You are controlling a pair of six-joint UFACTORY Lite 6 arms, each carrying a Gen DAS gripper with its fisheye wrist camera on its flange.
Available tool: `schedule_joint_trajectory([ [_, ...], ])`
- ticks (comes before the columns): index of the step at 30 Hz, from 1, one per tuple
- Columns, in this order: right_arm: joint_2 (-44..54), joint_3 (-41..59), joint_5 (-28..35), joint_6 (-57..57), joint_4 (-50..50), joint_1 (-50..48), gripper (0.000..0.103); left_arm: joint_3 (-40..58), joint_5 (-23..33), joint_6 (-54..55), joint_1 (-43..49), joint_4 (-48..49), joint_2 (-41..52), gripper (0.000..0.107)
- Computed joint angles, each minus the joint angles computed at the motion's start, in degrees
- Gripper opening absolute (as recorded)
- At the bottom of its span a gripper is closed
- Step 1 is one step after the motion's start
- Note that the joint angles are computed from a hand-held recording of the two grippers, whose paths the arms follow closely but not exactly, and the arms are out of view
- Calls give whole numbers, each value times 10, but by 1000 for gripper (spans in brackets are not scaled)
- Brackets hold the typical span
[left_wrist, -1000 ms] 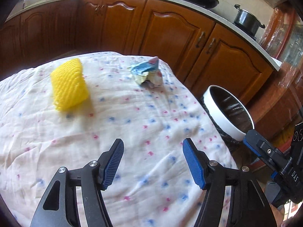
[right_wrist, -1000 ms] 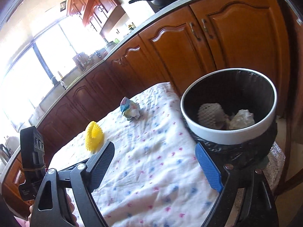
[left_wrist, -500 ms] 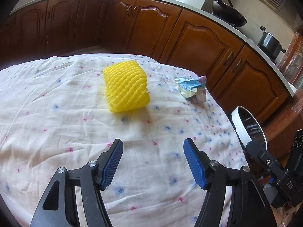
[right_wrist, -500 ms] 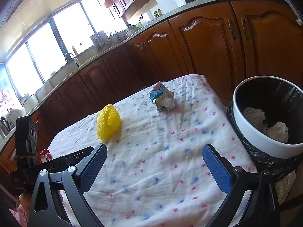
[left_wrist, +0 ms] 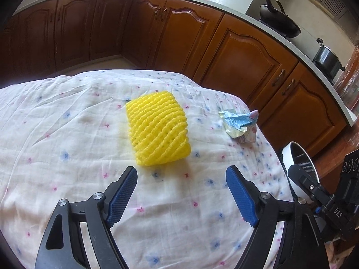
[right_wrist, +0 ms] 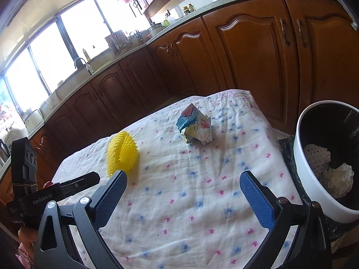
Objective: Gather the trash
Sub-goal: 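Move both grippers back from the bin toward the remaining trash, then grasp the yellow foam net with the left gripper while the right gripper grasps the crumpled blue-white paper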
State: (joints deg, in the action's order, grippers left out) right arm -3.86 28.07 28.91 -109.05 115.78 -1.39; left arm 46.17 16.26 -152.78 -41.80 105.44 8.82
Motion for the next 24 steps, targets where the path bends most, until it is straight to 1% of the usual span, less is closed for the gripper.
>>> schedule_joint_trajectory([
  [3,61,47,13,3,2,-2,101,42,-6,45,23,-30,40,81],
  [5,99,83,12,-6,14,2,101,76,-18,98,40,-74,72,81],
  [7,140,125,7,1,15,7,101,103,-29,101,57,-74,99,81],
  [8,160,147,6,13,6,8,101,119,-31,125,64,-98,114,81],
  [12,236,232,-7,30,-2,22,101,164,-37,147,83,-116,164,80],
  [13,249,245,-8,25,3,27,100,169,-39,131,85,-98,173,77],
  [14,266,262,-14,23,5,32,100,173,-40,114,86,-80,180,69],
  [15,282,279,-22,24,4,37,97,176,-45,96,87,-59,186,62],
  [16,298,295,-27,31,-4,39,89,181,-55,68,91,-28,195,53],
  [17,315,311,-26,43,-19,40,83,183,-62,39,94,5,200,47],
  [18,333,328,-26,60,-40,41,70,184,-55,34,92,15,204,40],
  [19,344,338,-32,71,-52,44,48,186,-49,44,89,7,206,28],
  [20,348,339,-40,70,-54,47,38,181,-53,31,89,23,200,23],
  [21,349,337,-45,68,-54,48,35,176,-56,-7,90,62,196,22],
  [23,331,309,-34,35,-27,43,31,164,-51,-30,84,88,184,19],
  [24,315,291,-34,21,-16,43,25,161,-50,-33,79,92,178,19],
])
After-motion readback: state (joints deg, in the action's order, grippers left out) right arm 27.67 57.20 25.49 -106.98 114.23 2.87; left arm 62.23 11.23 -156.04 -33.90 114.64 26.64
